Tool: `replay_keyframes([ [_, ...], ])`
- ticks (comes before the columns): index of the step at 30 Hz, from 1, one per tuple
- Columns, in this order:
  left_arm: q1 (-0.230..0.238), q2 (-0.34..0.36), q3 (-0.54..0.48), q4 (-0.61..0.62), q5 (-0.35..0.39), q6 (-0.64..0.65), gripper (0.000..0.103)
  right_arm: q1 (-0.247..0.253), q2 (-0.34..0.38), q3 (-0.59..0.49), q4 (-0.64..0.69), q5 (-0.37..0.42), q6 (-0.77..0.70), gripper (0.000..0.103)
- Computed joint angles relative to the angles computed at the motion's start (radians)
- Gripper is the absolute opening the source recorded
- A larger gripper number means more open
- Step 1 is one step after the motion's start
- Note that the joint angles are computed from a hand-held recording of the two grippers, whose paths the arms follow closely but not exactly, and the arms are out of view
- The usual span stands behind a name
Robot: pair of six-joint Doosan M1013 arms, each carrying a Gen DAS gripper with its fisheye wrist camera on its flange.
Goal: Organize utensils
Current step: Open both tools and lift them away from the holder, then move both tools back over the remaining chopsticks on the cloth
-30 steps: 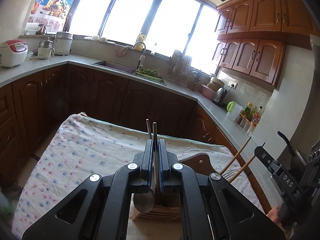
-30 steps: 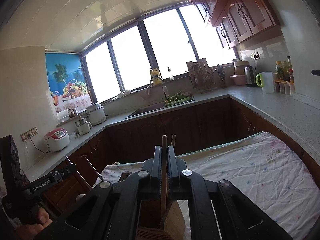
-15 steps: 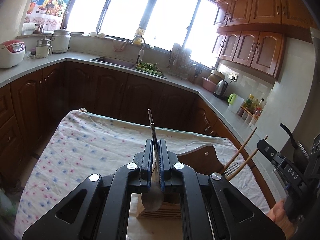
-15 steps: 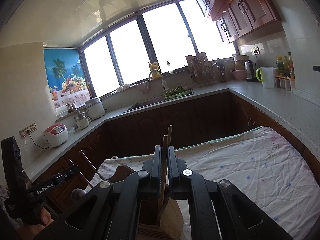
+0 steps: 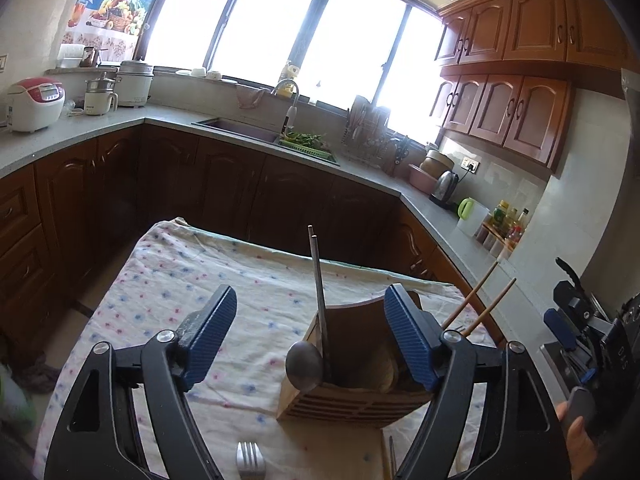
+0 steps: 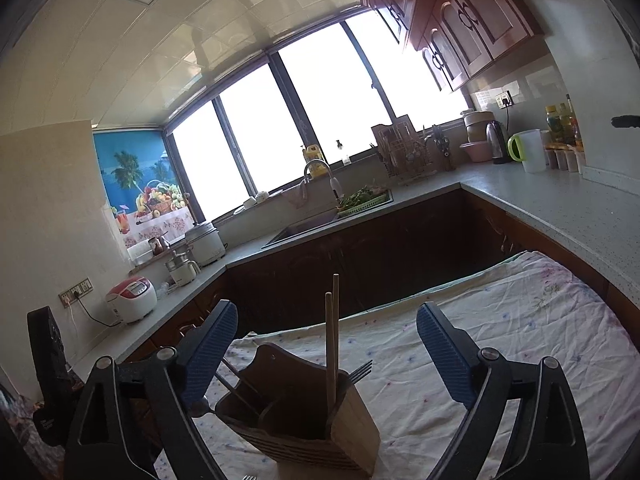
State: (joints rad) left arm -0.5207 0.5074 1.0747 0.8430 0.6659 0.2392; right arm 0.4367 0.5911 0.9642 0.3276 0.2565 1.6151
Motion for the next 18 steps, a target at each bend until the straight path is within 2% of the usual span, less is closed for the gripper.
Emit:
replay_keyframes([
  [5, -0.015, -0.034, 0.05, 0.024, 0.004, -0.035, 0.086, -0.009, -0.046, 0.077, 0.094, 0.008, -0.088, 0.101],
  [9, -0.031, -0.059, 0.092, 0.021, 0.006, -0.047, 0.087, -0.017, -0.087, 0.148, 0.13, 0.015, -0.098, 0.102],
  [18, -0.066, -0.097, 0.18, -0.072, 0.01, -0.008, 0.088, -0.028, -0.177, 0.321, 0.015, 0.015, 0.053, 0.103],
])
